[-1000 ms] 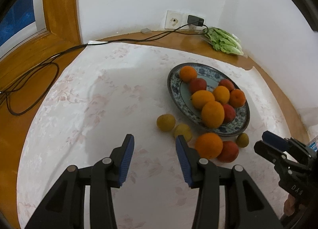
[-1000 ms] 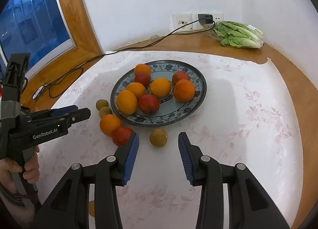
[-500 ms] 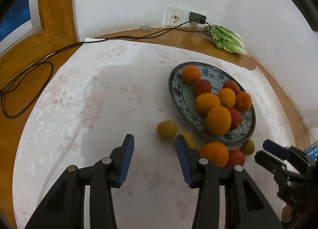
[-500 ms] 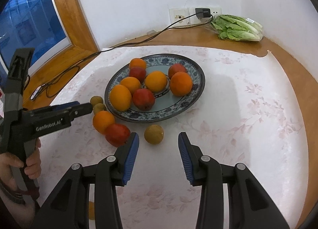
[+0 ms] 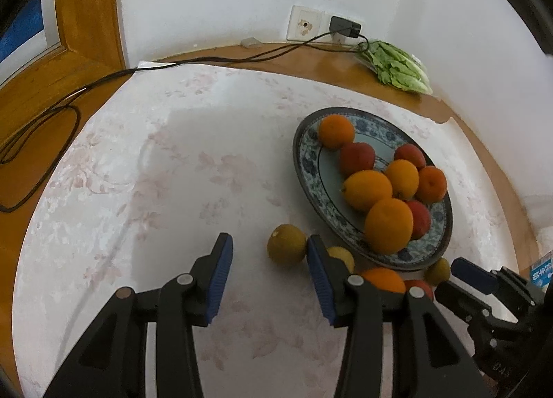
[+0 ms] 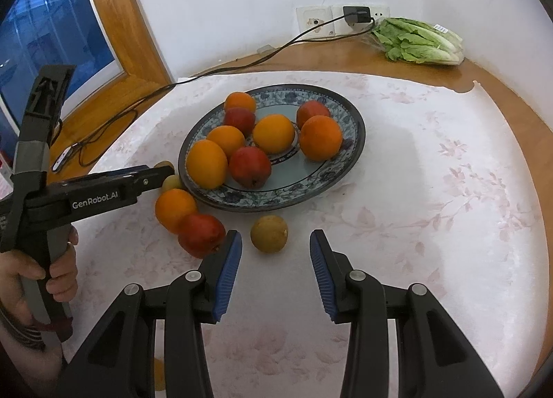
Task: Organize fruits
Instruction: 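Withdraw both open tools toward the small yellow-brown fruits, then grasp a small yellow fruit with the left tool while the right tool grasps a small brown fruit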
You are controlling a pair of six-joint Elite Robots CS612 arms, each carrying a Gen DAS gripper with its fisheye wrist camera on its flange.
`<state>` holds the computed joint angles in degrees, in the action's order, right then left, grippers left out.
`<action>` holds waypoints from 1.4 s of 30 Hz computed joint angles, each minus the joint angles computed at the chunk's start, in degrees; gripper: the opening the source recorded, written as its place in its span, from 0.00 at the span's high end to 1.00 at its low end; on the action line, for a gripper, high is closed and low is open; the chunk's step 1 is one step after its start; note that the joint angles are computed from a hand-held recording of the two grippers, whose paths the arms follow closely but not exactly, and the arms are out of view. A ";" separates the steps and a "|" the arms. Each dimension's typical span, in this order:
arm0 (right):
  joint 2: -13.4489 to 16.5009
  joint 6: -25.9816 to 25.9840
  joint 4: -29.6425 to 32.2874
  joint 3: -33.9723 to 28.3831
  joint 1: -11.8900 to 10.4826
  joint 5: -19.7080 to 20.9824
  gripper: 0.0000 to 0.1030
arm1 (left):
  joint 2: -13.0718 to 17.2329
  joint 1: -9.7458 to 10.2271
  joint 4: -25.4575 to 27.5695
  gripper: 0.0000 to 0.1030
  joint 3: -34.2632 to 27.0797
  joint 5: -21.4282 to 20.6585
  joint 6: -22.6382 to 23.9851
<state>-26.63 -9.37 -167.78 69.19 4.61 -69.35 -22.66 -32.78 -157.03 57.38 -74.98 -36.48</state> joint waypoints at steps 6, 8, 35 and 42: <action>0.25 -0.14 0.38 -0.42 0.11 -0.28 0.59 | 0.04 -0.06 -0.53 0.76 0.17 -0.02 0.55; 0.40 -0.27 0.80 -0.70 0.15 -0.14 0.59 | 0.07 -0.06 -0.61 0.76 0.14 0.02 0.70; 0.65 -0.13 0.65 -0.97 0.23 -0.15 0.76 | -2.73 -1.15 -4.92 0.76 4.63 2.28 0.35; -0.16 0.99 -1.11 0.25 -0.09 -0.13 0.76 | -3.17 -1.43 -6.37 0.76 5.24 1.99 0.87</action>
